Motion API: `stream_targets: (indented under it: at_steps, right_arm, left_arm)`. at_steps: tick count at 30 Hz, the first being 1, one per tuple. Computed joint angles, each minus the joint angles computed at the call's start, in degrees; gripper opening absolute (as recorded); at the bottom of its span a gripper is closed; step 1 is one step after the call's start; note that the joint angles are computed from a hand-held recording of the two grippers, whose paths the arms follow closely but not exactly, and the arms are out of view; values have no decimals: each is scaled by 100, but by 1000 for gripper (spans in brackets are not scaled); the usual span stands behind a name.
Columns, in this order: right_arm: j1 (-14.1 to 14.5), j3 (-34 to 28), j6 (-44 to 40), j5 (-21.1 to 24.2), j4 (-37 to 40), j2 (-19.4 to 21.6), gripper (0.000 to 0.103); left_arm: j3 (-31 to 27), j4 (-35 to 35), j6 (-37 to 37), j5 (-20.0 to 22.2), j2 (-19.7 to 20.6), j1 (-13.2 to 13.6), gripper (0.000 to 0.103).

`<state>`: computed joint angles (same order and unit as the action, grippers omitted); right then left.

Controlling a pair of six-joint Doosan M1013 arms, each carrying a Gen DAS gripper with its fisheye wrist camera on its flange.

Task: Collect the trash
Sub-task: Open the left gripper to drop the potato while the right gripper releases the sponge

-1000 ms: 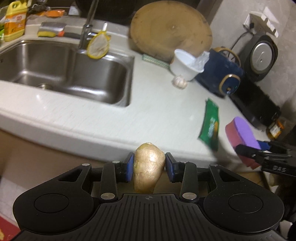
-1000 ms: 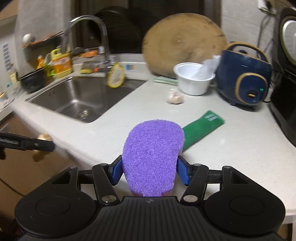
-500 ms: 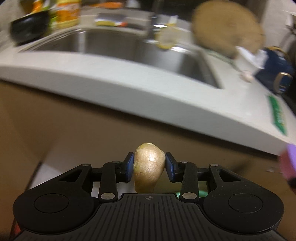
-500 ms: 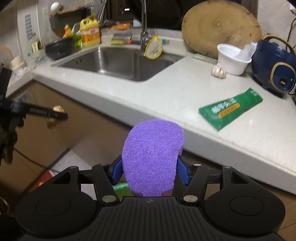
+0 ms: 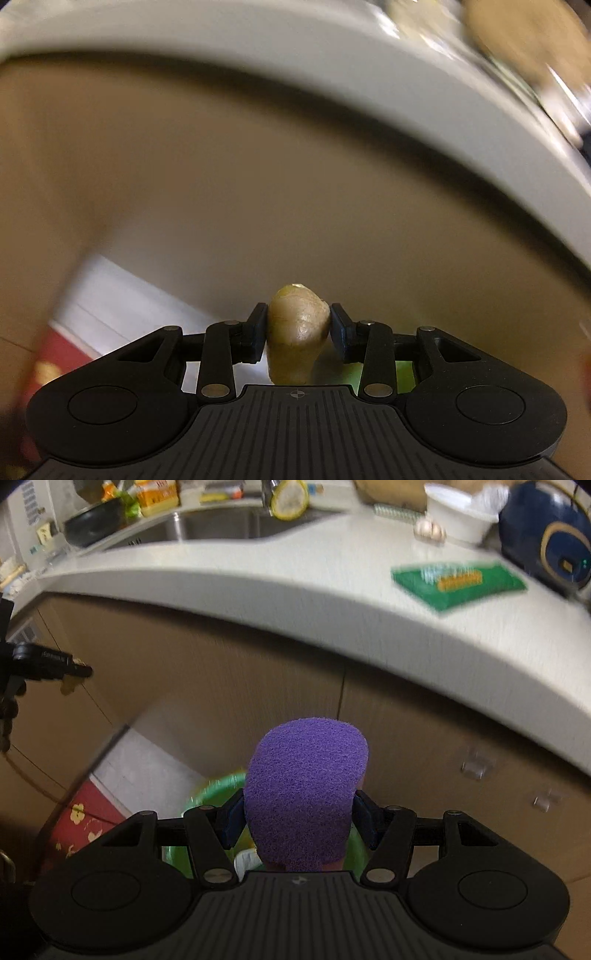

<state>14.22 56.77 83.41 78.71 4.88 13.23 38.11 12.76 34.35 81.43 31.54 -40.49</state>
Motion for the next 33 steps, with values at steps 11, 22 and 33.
stream_targets:
  at_steps: [11,22,33]
  right_arm:
    - [-287,671,239,431,117,175,60]
    - [-270,1482,330,437,402,543,60]
    - [-234,1263,766,902,260,834,60]
  left_arm:
    - [-404,-3034,850,-481,1347,-263,41]
    - [514,-3344,462,-1207,1348,-185,40]
    - [765,-3017,108,-2290,1192,-230,40]
